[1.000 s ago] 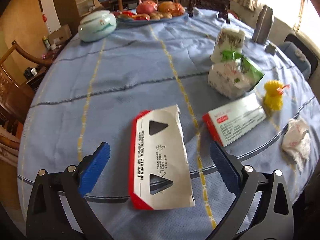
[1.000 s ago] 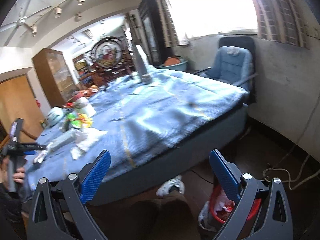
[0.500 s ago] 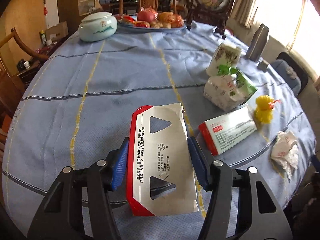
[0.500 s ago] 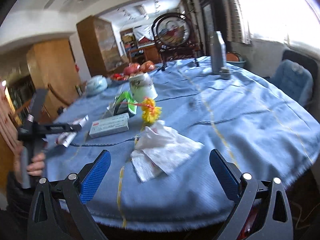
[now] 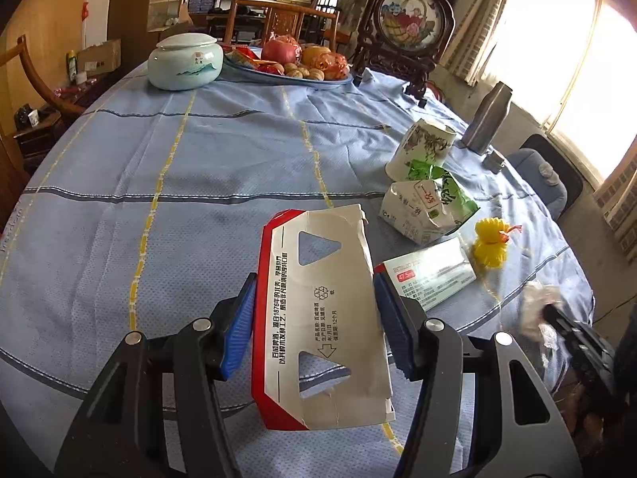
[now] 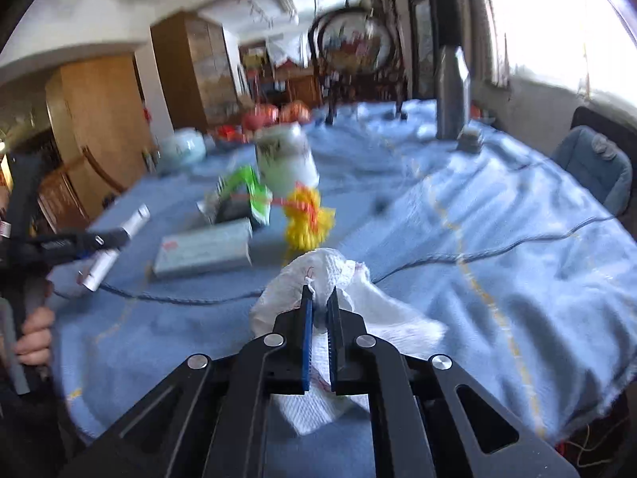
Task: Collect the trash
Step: 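Carry the box and tissue with both tools over the red wastebasket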
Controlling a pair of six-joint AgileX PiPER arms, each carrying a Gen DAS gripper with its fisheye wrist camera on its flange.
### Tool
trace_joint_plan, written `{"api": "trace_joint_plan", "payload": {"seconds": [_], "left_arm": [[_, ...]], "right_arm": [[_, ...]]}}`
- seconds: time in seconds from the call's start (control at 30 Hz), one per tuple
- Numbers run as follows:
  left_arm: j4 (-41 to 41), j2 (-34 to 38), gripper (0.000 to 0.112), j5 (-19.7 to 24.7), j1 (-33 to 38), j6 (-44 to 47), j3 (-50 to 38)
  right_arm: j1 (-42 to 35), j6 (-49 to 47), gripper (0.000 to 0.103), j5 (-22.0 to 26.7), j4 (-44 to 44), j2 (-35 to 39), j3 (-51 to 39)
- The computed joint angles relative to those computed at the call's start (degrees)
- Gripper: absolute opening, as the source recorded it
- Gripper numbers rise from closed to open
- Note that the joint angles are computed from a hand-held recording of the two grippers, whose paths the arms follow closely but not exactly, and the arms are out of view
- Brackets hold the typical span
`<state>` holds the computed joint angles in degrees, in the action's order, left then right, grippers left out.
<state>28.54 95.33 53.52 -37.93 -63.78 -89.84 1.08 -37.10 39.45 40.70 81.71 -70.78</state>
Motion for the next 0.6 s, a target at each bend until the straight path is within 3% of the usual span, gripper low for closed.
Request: {"api": "trace_joint_plan", "payload": {"seconds": [0.3, 0.6], "left_arm": [[4.79, 0.28, 0.057, 0.68, -5.3, -3.9, -1.6], [3.43, 13.94, 0.057, 6.61, -14.62, 6.23, -25.09]], "right_arm": [[-16.34, -12.42, 0.007, 7.45, 16.11, -9.32, 4.61], [-39.51, -21.73, 0.007, 17.97, 25.86, -12.78, 8.82]]}}
